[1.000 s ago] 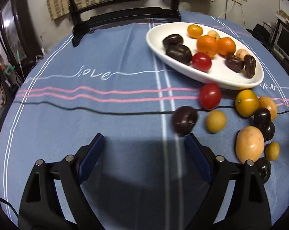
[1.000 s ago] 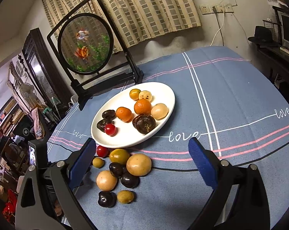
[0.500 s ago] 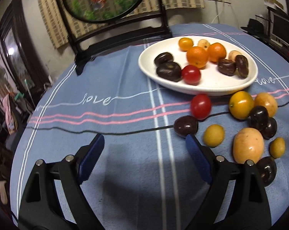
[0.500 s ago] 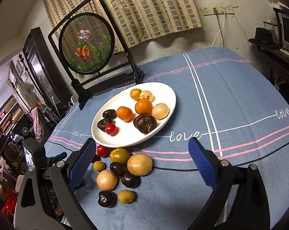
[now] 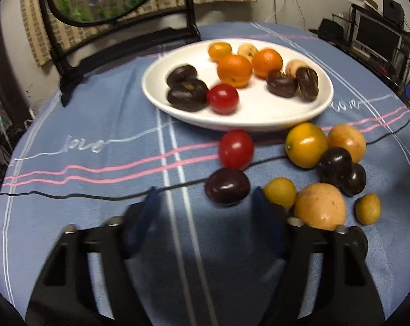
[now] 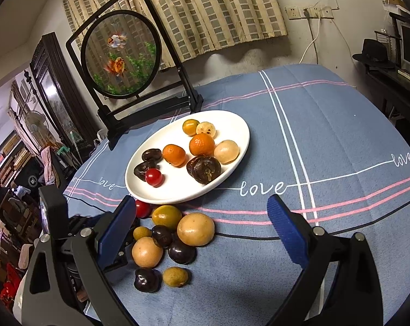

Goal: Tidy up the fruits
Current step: 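Grasp a dark brown fruit with the left gripper while the right gripper approaches a large tan fruit, then grasp the large tan fruit with the right gripper while the left gripper holds the dark fruit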

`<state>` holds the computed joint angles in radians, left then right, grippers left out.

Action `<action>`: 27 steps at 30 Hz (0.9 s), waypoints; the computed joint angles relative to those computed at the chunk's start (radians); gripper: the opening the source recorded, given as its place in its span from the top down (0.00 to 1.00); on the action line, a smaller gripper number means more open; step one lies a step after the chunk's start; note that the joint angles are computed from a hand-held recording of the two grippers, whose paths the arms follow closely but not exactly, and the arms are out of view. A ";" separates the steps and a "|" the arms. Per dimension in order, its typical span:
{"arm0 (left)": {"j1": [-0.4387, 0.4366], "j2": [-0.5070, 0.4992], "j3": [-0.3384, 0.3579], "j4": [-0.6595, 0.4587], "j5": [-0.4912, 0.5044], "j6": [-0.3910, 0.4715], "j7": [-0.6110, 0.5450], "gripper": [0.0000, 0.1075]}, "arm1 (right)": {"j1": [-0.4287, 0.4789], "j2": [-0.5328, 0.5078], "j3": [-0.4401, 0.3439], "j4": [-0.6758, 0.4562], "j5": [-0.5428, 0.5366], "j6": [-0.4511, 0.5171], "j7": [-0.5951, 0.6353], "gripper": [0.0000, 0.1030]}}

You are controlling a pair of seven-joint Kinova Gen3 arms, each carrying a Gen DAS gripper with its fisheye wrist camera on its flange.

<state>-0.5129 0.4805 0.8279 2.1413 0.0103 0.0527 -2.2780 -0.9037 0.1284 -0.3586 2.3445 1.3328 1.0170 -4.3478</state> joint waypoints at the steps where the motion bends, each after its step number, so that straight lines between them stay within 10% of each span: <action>1: -0.012 0.003 0.013 0.000 -0.003 0.006 -0.004 0.48 | 0.001 0.001 0.000 -0.001 0.000 -0.001 0.001 0.06; 14: -0.025 0.020 0.042 -0.003 0.006 0.012 -0.015 0.70 | 0.044 0.019 0.041 -0.030 -0.013 -0.128 0.126 0.06; 21: -0.042 0.019 0.051 -0.004 0.036 0.029 -0.038 0.70 | 0.176 0.025 0.049 0.026 0.135 -0.358 0.005 0.40; 27: -0.035 0.014 0.044 0.004 0.041 0.015 -0.047 0.70 | 0.208 0.057 0.073 0.017 0.186 -0.440 -0.007 0.40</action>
